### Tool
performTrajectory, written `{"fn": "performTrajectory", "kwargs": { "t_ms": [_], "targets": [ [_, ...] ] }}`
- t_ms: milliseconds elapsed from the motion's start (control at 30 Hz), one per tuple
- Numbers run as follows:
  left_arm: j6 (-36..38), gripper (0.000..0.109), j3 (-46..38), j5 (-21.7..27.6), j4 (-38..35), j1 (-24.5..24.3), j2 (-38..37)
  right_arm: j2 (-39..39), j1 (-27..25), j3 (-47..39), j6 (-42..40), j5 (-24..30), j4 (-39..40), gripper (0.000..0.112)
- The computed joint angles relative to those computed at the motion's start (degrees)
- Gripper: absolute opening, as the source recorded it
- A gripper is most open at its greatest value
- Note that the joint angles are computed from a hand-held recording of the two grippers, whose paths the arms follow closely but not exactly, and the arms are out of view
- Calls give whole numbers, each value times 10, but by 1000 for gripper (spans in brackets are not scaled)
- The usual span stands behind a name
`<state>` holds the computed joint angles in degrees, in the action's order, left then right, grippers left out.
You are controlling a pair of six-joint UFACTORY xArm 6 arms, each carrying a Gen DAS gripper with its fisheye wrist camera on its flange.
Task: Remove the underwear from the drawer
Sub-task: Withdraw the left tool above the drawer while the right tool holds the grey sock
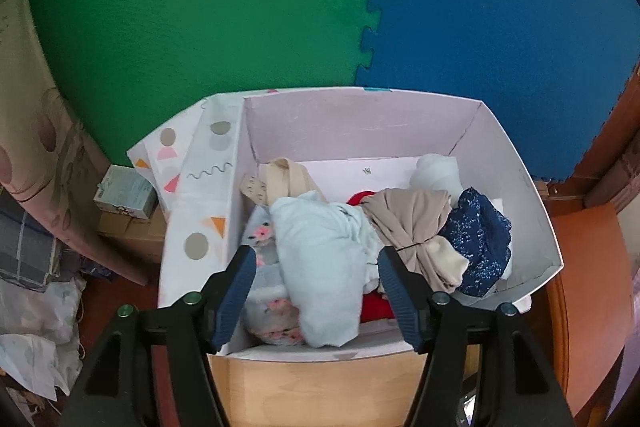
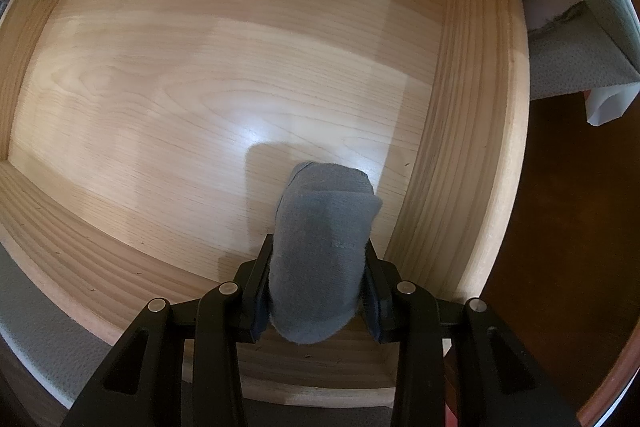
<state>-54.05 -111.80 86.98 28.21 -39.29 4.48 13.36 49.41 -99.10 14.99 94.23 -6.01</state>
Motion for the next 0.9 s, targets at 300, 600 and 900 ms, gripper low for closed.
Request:
{"fn": "performTrajectory", "kwargs": {
  "t_ms": [300, 600, 900],
  "targets": [
    [-38, 65, 88, 17, 25, -36, -87, 11, 3, -21, 1, 15, -5, 33],
    [-65, 65, 212, 57, 60, -104, -178, 23, 4, -45, 3, 31, -7, 33],
    [-78, 65, 295, 98, 53, -158, -216, 23, 2, -45, -2, 31, -9, 33]
  ]
}}
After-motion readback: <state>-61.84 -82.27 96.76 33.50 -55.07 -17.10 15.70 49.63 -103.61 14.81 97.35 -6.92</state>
